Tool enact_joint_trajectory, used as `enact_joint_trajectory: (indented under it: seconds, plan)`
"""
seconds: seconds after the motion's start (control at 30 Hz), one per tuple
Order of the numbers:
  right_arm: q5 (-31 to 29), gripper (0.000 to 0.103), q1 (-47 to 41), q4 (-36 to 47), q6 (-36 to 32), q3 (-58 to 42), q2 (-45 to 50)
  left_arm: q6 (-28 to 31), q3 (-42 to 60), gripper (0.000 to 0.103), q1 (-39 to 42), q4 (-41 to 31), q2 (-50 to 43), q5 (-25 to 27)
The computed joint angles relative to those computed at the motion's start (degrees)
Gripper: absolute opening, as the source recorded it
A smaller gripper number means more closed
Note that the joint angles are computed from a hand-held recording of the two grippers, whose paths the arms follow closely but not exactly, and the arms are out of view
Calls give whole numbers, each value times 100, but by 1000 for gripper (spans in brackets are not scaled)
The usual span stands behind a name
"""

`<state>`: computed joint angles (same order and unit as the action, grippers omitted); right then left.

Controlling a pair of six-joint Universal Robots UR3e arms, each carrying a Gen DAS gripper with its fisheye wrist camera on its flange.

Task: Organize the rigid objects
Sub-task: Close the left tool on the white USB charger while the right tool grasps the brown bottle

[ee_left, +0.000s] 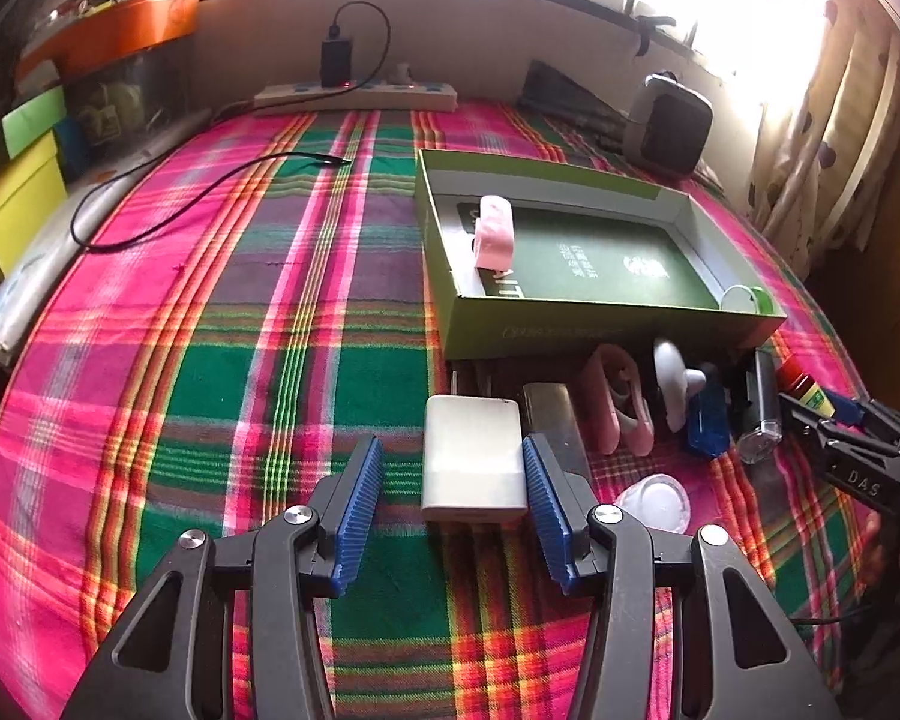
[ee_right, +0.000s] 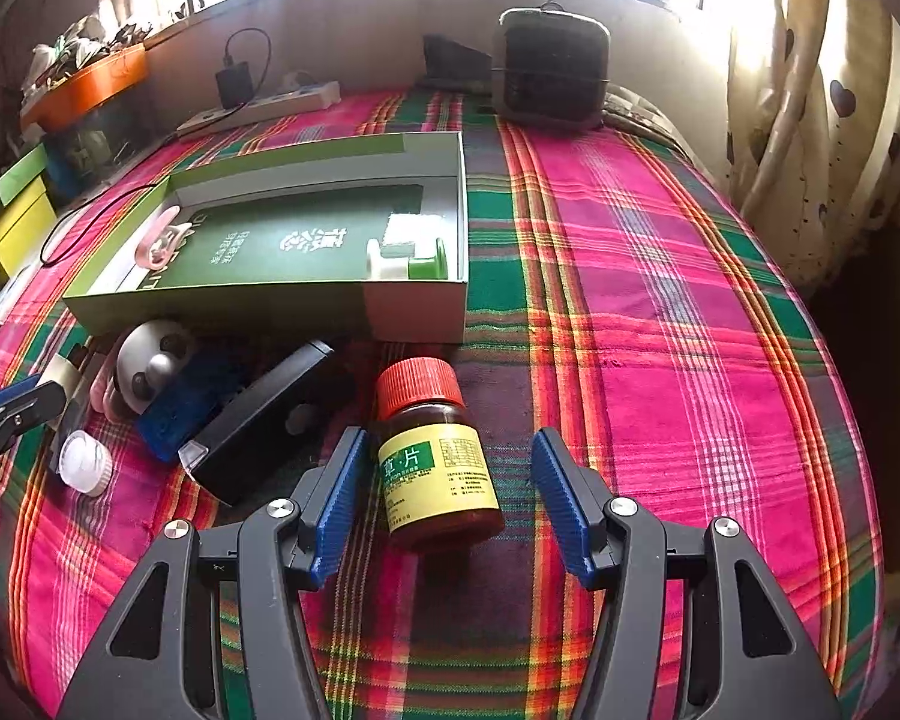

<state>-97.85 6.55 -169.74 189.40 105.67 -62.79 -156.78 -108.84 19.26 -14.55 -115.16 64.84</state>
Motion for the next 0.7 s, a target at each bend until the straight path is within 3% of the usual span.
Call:
enact_joint_trajectory:
  seconds: [0.53, 0.7]
  plan:
    - [161, 57, -75, -59, -183, 3, 32, -106, 61, 47, -101, 236, -125, 239]
    - [217, 57, -106, -104, -184, 48, 17, -171, 4, 42, -90, 331, -116, 261]
